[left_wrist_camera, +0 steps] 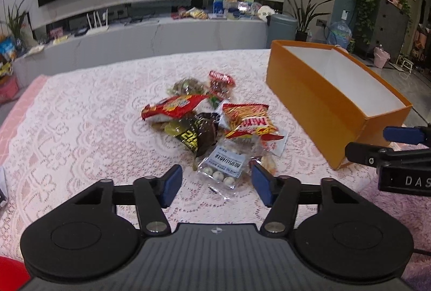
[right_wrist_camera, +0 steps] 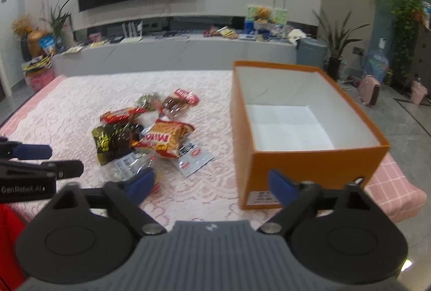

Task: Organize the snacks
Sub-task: 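Move both tools down toward the snack pile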

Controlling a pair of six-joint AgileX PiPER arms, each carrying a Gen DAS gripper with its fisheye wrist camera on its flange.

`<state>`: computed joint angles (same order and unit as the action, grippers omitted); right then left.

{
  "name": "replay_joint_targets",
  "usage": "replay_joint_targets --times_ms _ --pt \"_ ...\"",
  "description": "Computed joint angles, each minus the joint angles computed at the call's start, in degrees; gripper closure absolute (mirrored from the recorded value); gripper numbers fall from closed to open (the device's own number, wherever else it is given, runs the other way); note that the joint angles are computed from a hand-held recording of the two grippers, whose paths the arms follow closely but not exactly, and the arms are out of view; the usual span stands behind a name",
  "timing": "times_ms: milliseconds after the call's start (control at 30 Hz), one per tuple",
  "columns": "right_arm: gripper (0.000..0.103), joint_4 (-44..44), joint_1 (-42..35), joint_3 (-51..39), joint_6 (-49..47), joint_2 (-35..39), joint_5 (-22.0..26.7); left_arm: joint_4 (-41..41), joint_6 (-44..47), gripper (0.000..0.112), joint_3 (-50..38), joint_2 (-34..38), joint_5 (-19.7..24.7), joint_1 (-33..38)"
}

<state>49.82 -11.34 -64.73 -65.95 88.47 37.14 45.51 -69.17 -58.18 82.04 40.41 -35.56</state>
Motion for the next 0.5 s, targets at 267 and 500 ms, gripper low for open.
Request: replay_joint_targets --times_ms 267,500 --pt "0.039 -4.9 5.4 -7.9 7.4 7.1 2.6 -9.2 10.5 0.049 -3.1 2.8 -2.8 7.1" --pt "0.040 -10.3 8.1 -13.8 15.7 13.1 5.2 -17.6 22.2 0.039 -3.0 4.7 -8.5 10.8"
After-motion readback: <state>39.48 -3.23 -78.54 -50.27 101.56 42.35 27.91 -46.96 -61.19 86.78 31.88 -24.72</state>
